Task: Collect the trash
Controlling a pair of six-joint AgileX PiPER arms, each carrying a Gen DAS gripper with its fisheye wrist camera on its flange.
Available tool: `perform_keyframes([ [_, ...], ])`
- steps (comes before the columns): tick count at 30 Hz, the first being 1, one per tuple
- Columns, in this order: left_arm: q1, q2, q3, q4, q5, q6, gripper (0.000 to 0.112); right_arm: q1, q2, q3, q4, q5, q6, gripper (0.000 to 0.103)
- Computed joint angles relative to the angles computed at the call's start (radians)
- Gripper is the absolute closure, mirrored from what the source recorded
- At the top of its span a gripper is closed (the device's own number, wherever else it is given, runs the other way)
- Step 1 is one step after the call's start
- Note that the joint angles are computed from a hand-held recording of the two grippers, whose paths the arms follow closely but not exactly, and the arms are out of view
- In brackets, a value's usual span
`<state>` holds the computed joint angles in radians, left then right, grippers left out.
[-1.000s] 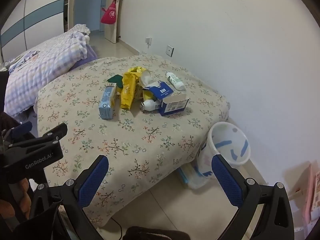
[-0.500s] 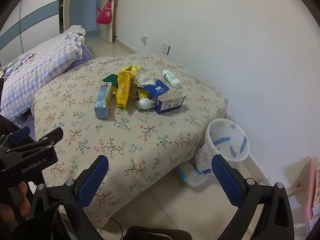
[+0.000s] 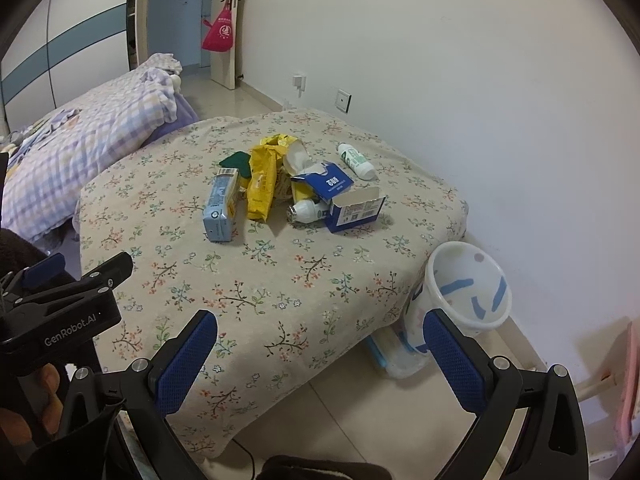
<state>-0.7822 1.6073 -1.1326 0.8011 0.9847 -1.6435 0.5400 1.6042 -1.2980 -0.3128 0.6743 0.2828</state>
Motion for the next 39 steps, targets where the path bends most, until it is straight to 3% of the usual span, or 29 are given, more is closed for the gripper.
perform_keyframes([
  [39, -0.001, -0.018, 0.006, 0.001, 0.018, -0.018, 0.013, -0.011, 0.007, -0.016, 0.005, -0.015, -0.003, 0.000],
])
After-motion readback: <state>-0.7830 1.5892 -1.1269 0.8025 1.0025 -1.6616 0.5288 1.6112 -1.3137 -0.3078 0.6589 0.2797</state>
